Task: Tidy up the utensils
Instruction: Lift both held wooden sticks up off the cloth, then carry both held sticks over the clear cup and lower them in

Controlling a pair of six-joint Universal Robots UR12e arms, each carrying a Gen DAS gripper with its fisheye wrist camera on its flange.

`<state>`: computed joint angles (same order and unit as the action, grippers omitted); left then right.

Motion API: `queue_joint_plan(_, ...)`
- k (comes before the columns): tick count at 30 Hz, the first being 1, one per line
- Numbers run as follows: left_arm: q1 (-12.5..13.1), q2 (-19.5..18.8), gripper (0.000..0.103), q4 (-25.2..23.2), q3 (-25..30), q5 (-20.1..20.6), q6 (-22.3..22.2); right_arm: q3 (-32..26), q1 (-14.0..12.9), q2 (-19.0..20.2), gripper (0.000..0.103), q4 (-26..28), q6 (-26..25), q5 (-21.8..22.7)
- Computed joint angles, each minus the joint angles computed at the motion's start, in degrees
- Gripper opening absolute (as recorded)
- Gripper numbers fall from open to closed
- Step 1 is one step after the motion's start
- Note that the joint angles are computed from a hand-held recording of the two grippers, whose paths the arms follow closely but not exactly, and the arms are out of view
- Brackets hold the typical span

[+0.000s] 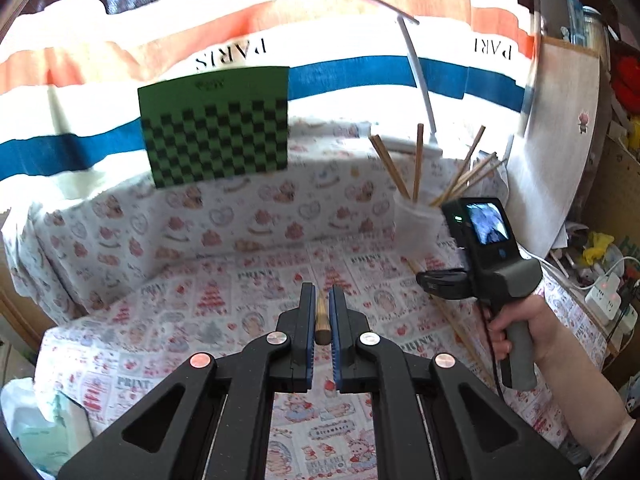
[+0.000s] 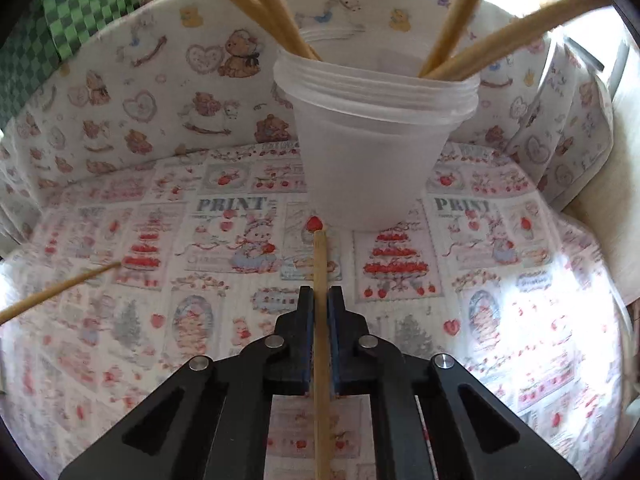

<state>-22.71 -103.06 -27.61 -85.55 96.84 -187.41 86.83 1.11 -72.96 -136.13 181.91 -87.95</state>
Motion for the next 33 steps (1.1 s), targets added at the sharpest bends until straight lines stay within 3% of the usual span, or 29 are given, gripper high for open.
queue_joint_plan(3,0.13,0.4,0.006,-0.12,0.28,0.33,0.19,2.3,-1.16,-2.03,0.008,-3.76,-0.13,4.68)
queue_joint_plan(6,0.15,0.68,0.006,-0.23,0.49,0.67,0.06,5.28,-1.79,-4.79,0.008,-11.24,-1.36,7.54)
queue_joint_plan(11,0.16,0.91,0.006,0.33,0.43,0.46,-0.15,9.06,-3.77,-8.59,0.008,-23.38,-1.93,16.89)
queue_joint_plan(15,-0.12,0.8,0.006,0.45,0.59,1.01,-0.42,10.61,-5.49,-10.78,0.008,-29.47,-1.28,22.82)
queue_joint_plan(18,-0.24,0.59,0.006,0.42,0.98,1.26,-0.82,10.53,-6.26,-12.34,0.008,-29.68,-0.86,23.6)
queue_joint_plan(23,-0.63,0.0,0.006,1.58,2.05,1.75,0.33,11.84,-6.43,-13.99,0.008,-33.39,-1.11,23.48)
queue_joint_plan(30,-1.31,-1.77,0.006,3.17,5.3,2.48,1.35,13.28,-7.92,-15.07,0.008,-39.12,1.49,26.66)
queue_joint_plan(33,-1.6,-2.41,0.006,4.18,6.47,2.58,1.86,14.0,-7.86,-15.36,0.008,-41.96,1.16,25.19)
